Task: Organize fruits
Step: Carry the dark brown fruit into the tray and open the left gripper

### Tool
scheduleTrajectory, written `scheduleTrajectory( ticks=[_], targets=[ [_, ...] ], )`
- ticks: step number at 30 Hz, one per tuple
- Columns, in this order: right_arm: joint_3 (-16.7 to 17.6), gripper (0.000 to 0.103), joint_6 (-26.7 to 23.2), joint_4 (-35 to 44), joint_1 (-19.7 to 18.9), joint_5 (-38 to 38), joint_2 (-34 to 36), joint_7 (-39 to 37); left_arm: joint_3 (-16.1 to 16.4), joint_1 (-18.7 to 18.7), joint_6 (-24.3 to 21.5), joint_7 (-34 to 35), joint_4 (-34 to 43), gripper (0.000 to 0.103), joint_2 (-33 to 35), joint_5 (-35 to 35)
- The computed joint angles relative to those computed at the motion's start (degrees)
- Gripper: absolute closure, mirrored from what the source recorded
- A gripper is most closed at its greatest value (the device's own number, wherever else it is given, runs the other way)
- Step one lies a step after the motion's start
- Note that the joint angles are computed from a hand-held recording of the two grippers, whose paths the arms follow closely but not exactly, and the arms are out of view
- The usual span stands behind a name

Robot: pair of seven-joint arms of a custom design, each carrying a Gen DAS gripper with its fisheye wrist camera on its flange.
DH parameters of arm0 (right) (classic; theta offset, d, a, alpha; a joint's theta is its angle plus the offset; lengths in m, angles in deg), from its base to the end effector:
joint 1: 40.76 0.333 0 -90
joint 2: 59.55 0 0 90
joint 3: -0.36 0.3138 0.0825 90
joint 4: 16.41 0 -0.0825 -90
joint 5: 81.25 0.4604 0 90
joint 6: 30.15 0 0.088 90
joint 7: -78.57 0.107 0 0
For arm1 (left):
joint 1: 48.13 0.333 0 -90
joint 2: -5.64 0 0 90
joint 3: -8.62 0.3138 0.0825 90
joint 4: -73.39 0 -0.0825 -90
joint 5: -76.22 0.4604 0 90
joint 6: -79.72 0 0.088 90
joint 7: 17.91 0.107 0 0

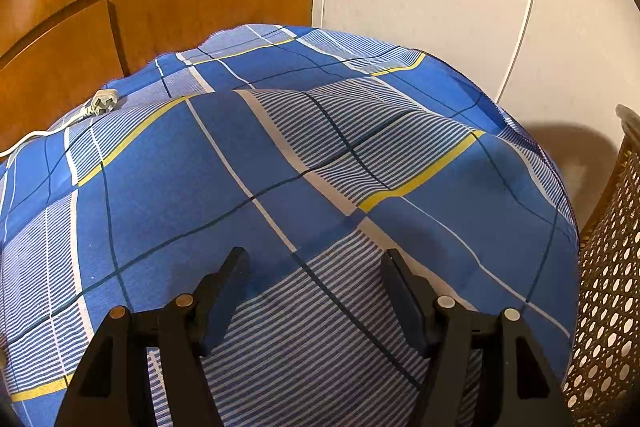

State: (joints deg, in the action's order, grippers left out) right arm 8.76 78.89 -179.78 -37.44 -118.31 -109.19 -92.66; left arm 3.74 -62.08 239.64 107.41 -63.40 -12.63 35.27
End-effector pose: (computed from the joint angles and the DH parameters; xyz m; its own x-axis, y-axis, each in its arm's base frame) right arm 0.3557 0.0171 0.3915 -0.9738 -0.2165 0.0693 -0.2083 0.7272 -0.6540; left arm 0.5348 -0.1522 0.4777 -0.4202 -0.8897 0.1784 -0.6824 0.1801 -0.7085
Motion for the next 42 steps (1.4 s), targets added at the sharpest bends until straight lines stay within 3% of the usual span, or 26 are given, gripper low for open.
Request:
scheduleTrajectory(
  ticks=[15, 30, 42],
  targets=[
    [0.1, 0.034, 0.0, 0.1, 0.0, 0.1, 0.1, 0.1, 1.8, 0.9, -1.6, -0.1, -3.8, 0.060, -2.3, -1.3],
    [0.1, 0.034, 0.0, 0.0, 0.0, 0.1, 0.1, 0.1, 5.5, 3.5, -5.0, 4.6, -6.4, 0.060, -4.6, -7.0],
    [0.0, 0.034, -0.1, 0.2, 0.0, 0.0, 0.3, 0.0, 5.4, 5.5, -6.1, 6.0, -4.6, 0.060, -2.4, -8.9]
  ],
)
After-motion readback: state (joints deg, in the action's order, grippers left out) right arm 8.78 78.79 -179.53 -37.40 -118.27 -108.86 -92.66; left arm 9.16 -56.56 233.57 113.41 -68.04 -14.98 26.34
